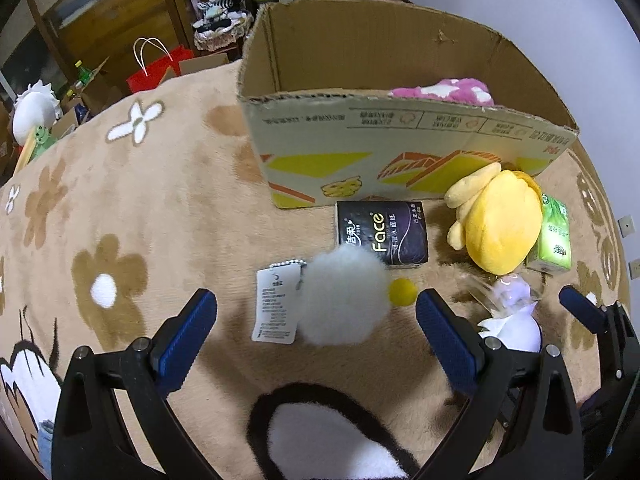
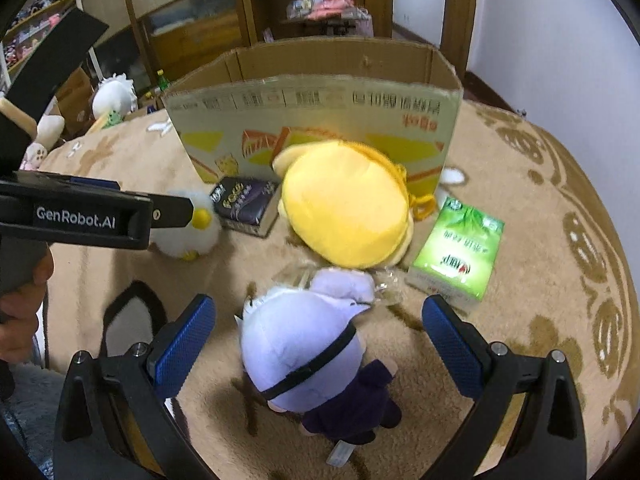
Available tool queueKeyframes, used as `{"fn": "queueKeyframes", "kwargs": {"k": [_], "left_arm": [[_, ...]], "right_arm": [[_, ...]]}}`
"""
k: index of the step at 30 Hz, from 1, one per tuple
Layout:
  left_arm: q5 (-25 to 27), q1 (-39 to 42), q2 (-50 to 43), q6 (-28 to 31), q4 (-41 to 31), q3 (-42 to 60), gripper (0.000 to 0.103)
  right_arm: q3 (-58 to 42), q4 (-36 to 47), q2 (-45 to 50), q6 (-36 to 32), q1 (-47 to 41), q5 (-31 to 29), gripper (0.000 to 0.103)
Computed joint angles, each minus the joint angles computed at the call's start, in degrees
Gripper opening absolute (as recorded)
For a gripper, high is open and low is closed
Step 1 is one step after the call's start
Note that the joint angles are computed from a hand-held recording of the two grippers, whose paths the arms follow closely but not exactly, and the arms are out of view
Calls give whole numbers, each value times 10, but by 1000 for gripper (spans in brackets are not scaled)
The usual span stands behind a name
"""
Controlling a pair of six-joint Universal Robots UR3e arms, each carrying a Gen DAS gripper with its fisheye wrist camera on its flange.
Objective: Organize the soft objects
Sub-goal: 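Lower the left tool onto the white fluffy keychain while the right tool reaches the purple doll, then close the left tool on the white keychain while the right tool grips the purple doll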
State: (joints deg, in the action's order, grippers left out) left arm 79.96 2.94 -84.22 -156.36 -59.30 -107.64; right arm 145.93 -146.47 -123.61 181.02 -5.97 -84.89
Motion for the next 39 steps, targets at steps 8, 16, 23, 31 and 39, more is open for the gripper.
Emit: {"fn": "queueKeyframes", "kwargs": {"k": [8, 16, 23, 31, 39], "left_arm": [[23, -26, -49, -9, 23, 9, 99], [48, -43, -84, -12, 48, 14, 99], [70, -46, -102, -30, 99, 7, 99], [54, -34, -130, -9, 93, 24, 70], [72, -40, -112, -4, 119, 0, 38]], "right_arm": [[5, 17, 22, -1, -25, 17, 103], [14, 8, 50, -4, -43, 45, 103], [10, -1, 67, -1, -34, 41, 103], [8, 26, 48, -7, -34, 50, 101], [3, 86, 3, -36, -52, 89, 76]]}}
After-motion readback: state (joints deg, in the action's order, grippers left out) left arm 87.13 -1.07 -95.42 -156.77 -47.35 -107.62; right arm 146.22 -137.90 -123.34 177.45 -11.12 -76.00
